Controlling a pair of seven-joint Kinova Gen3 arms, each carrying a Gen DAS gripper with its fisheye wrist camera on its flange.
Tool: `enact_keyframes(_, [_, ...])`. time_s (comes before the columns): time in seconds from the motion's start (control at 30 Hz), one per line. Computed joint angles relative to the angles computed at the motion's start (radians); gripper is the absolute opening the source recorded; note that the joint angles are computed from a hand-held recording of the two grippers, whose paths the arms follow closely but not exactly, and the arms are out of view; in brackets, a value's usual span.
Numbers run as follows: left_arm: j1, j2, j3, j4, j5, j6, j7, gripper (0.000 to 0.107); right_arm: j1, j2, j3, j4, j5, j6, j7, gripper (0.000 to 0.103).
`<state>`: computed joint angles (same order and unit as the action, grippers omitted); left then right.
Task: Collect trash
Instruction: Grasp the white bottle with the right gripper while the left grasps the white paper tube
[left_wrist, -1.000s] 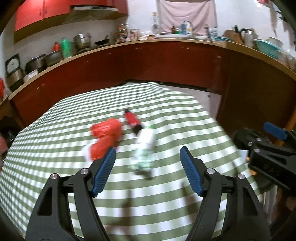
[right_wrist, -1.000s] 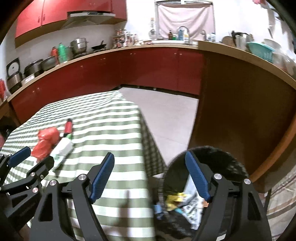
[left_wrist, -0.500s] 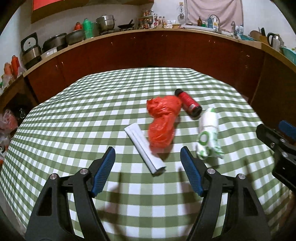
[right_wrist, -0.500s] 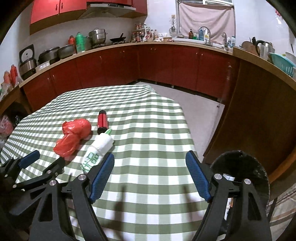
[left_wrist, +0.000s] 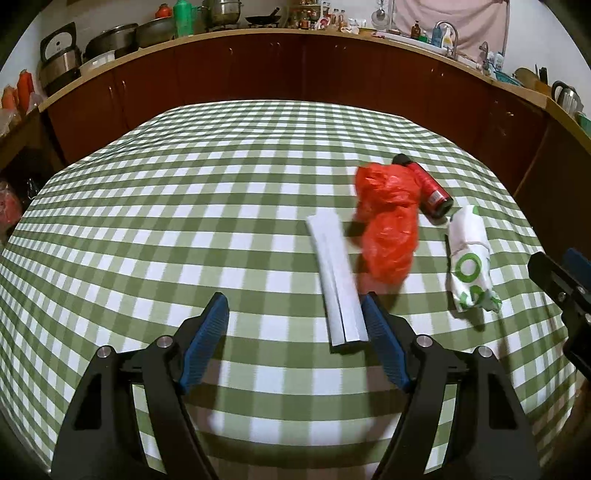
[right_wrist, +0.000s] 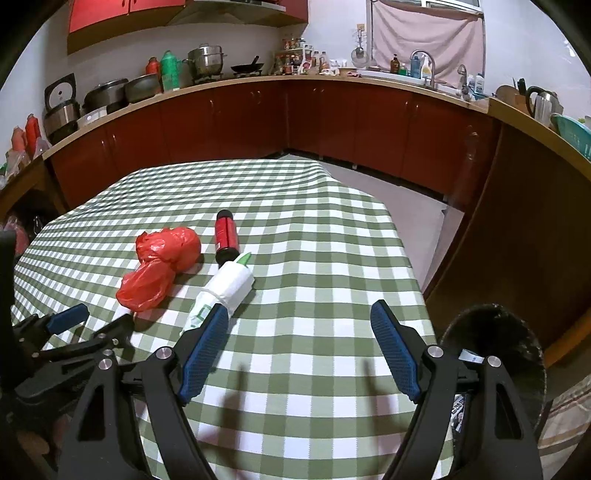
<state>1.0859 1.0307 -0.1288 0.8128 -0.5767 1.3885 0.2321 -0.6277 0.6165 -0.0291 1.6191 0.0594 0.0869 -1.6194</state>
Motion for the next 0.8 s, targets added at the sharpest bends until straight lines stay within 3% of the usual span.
enact_keyframes(0.13, [0.004, -0.011, -0.002, 0.023, -0.007, -0.013, 0.008, 0.066, -0.008, 0.008, 0.002, -0.016, 0.0, 0.016, -0.001, 0.077])
enact_keyframes(0.3, [0.007, -0.023, 0.0, 0.046, -0.026, -0.041, -0.011, 0.045, -0.032, 0.015, 0.013, -0.033, 0.004, 0.029, -0.011, 0.077])
enact_keyframes(0.47, [0.006, -0.036, 0.001, 0.073, -0.04, -0.084, -0.026, 0.017, -0.047, 0.026, 0.016, -0.056, 0.01, 0.045, -0.02, 0.077])
enact_keyframes(0.8, [0.023, -0.084, -0.006, 0.181, -0.058, -0.127, 0.051, 0.011, -0.142, 0.069, 0.077, -0.145, 0.039, 0.124, -0.084, 0.075])
